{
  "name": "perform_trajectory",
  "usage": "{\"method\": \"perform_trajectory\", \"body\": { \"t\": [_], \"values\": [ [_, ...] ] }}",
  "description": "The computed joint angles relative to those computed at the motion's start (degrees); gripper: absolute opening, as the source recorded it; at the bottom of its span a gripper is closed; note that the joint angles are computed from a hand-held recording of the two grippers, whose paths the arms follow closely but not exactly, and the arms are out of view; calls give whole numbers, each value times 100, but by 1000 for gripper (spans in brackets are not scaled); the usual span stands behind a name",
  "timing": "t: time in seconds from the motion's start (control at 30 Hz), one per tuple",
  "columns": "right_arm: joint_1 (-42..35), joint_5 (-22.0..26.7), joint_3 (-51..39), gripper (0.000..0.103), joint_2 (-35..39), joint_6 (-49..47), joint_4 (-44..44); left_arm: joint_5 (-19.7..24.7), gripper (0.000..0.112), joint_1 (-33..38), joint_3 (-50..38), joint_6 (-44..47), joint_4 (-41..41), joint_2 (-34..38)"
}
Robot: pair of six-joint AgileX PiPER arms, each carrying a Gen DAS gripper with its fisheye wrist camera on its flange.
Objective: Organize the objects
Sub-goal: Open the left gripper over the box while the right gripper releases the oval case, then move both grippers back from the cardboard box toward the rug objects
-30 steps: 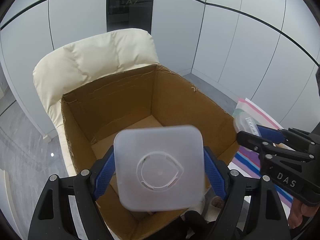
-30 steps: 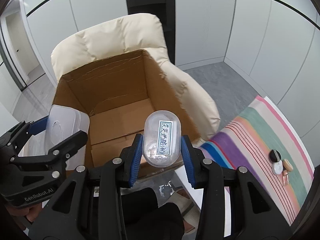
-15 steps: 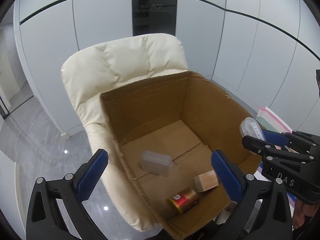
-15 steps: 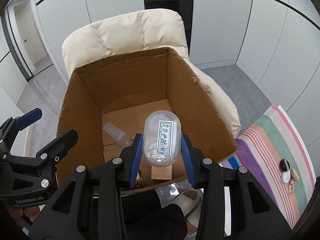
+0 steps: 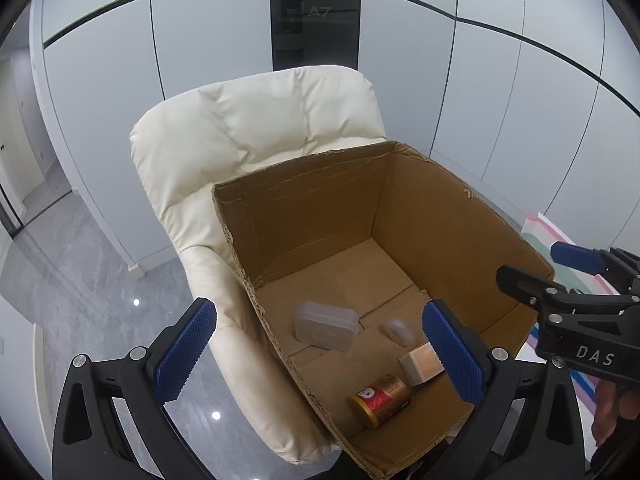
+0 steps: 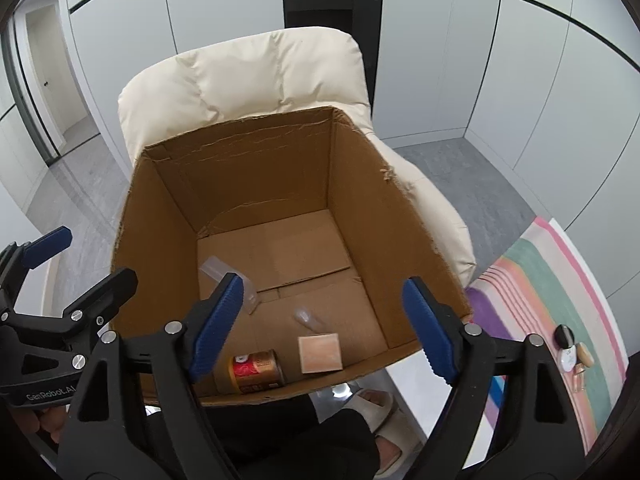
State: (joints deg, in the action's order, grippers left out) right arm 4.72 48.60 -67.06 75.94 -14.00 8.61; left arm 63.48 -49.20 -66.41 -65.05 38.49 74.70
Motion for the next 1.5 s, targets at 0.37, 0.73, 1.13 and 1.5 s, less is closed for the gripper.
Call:
{"method": "perform_trajectory", "body": {
  "t": [0.37,0.73,1.13,1.5],
  "values": [
    [-717,86,13,103,-127,-372,142,-173,103,-90,-354,124,-84,327],
    [-1663,217,109,103,-259,-1219,642,-397,103,-326,-769,43,-112,811],
    [-3010,502,82,103,-290,-2306,1297,-313,103,-951,-1366,-36,206,1348],
    [-4415,1048,-217,103,4,-3156,2008,-823,103,-1183,-1782,33,40,1964]
  ]
}}
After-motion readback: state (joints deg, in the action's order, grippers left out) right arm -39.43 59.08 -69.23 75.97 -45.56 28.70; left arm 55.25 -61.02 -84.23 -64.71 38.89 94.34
